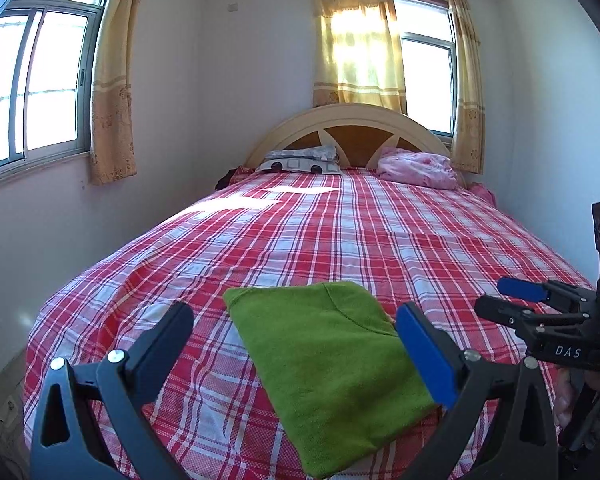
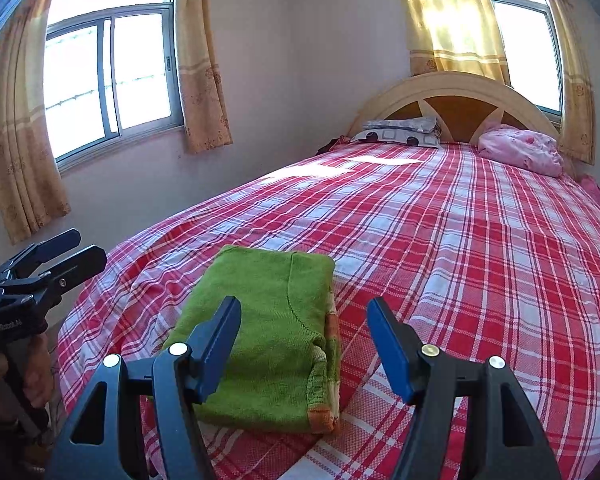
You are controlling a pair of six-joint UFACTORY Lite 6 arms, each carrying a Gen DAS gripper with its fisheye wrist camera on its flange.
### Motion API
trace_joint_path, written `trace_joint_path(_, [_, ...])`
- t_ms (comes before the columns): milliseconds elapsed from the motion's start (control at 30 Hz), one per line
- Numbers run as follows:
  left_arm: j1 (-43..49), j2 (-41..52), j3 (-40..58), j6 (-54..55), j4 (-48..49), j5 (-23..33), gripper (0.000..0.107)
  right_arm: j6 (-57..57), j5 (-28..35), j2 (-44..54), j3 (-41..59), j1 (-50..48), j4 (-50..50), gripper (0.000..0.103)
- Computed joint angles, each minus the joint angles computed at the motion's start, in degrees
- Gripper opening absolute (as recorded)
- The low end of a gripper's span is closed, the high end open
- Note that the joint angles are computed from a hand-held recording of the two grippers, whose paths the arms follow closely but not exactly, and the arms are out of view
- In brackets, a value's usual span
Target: Fold small clothes
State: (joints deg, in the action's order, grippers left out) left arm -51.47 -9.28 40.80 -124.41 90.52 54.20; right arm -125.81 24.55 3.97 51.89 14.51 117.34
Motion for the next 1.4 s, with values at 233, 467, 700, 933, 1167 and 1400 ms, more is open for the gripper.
trace_joint_path(233, [-0.2,-0.4,-0.3,-0.2,0.1,0.3,0.103,0.1,0.4,-0.7,-0.5,-0.4,-0.3,0.066])
trace_joint_path(467, [-0.5,-0.7,-0.6,-0.2,-0.2,0.7,0.103,0.0,0.4,-0.7,-0.5,-0.4,-0.3,0.066])
trace_joint_path(700, [-0.5,-0.9,-0.8,-0.2,-0.4,0.5,0.103,0.2,0.9,-1.2,-1.1,-0.7,-0.9,0.066])
trace_joint_path(933, [-0.5,-0.7,-0.6,-0.3,-0.5,0.4,0.103,0.1,1.0,-1.6,-1.4,-0.8,-0.8,0.066])
trace_joint_path(1167, [-1.0,-0.3,-0.2,0.5,-0.9,1.0,0.103,-1.6,1.9,-2.9,-2.6,-1.1,1.0,0.066])
trace_joint_path(1400, [-1.3,-0.8,0.0,0.8,-0.8,1.2,0.103,-2.3,3.0,-3.6,-3.5,-1.7,1.9,0.066])
